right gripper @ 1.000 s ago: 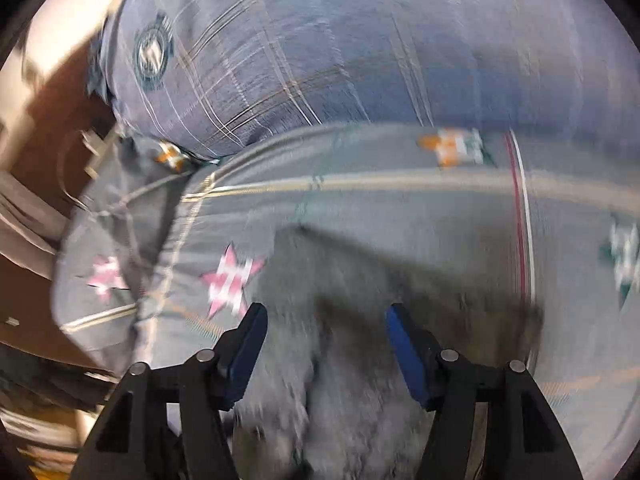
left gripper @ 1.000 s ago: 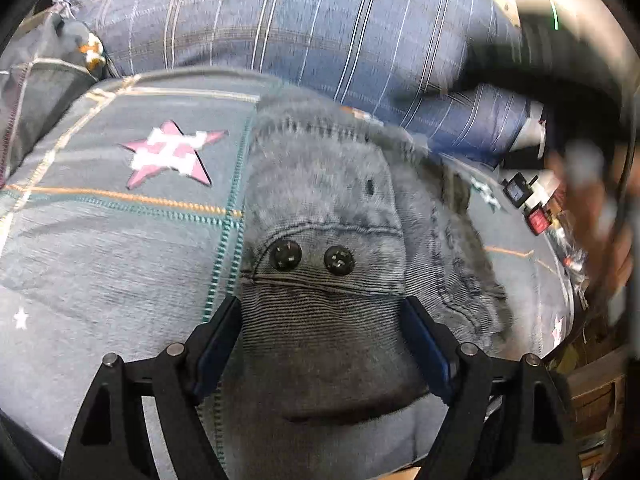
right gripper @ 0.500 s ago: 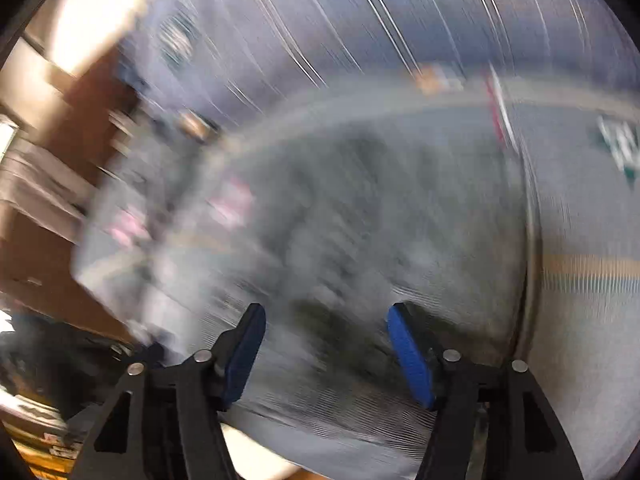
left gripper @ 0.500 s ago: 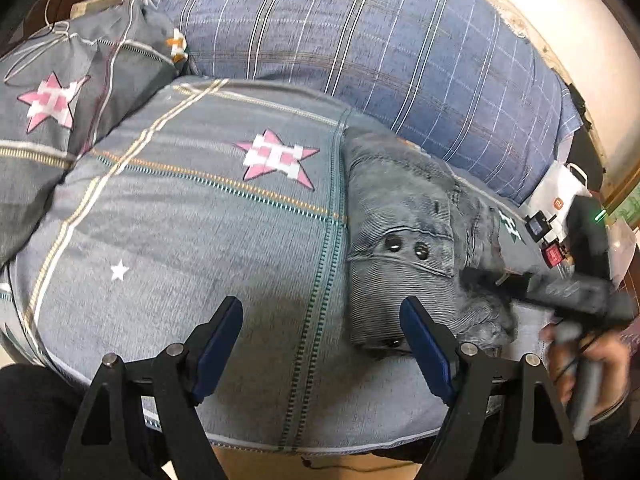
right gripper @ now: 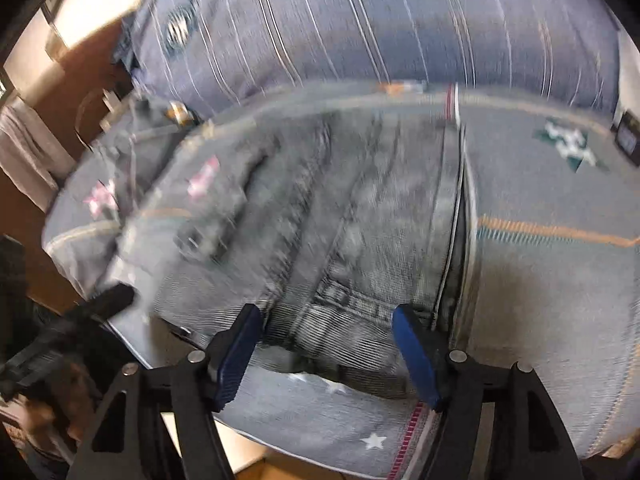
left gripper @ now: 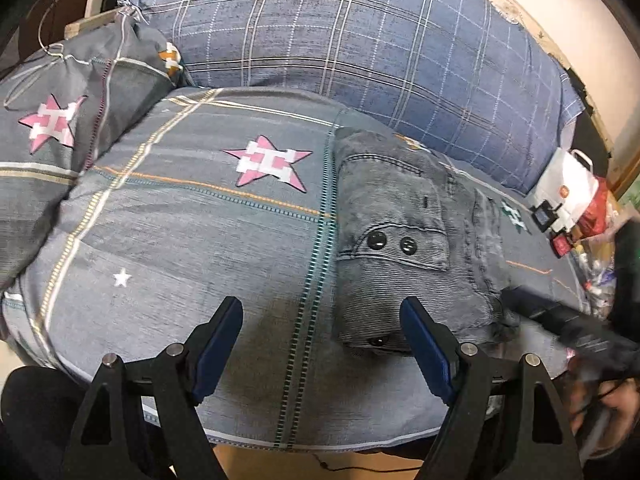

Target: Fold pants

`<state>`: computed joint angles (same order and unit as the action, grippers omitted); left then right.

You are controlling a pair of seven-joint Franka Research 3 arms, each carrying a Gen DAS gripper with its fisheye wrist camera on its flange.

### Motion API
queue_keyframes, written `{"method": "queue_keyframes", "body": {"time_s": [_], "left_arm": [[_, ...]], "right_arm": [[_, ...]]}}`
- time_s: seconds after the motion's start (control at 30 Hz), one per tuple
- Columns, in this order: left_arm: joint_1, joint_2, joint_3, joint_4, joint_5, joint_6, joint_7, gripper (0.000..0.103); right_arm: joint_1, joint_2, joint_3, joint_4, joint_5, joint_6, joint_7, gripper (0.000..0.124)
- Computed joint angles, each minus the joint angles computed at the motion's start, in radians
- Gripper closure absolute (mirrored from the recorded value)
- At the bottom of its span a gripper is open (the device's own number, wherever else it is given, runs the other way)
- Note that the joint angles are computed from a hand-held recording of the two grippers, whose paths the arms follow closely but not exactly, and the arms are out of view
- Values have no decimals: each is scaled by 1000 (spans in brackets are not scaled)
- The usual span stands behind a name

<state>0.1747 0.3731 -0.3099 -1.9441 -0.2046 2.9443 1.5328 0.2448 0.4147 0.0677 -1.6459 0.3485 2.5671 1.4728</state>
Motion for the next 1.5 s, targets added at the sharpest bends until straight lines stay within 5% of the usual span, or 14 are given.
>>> {"method": "queue_keyframes", "body": {"time_s": [0.1, 0.2, 0.3, 0.43, 0.53, 0.67, 1.07, 1.3, 1.43, 1.5], "left_arm": [[-20, -6, 25, -4, 25, 10, -28, 21], [-24, -5, 31, 1, 46, 5, -36, 21], [-36, -7, 48, 1, 75, 11, -51, 21], [-27, 6, 45, 13, 80, -2, -64, 21], [-29, 6, 53, 16, 89, -21, -75, 21], [-51, -2, 91, 14, 125, -20, -123, 21], [19, 51, 10, 50, 25, -53, -41, 21], [-80, 83, 86, 124, 134, -57, -107, 21], [-157, 113, 154, 177, 253, -80, -184, 21], [-206, 144, 200, 220, 331, -127, -232, 21]], "right_arm": [[14, -27, -3, -45, -10, 88, -5, 47], [32, 53, -26, 17, -105, 0, 65, 44], [39, 20, -30, 3, -96, 22, 67, 44], [38, -33, -17, -66, -85, 129, 42, 36], [65, 61, -60, 34, -165, -19, 130, 35], [-14, 10, 16, -13, -16, 52, 45, 34], [-37, -76, -1, -183, 118, 198, 74, 34], [-73, -82, 45, -177, 209, 263, -17, 34], [31, -29, -39, -113, 20, 271, 51, 34], [98, 31, -114, -43, -144, 164, 132, 34]]}}
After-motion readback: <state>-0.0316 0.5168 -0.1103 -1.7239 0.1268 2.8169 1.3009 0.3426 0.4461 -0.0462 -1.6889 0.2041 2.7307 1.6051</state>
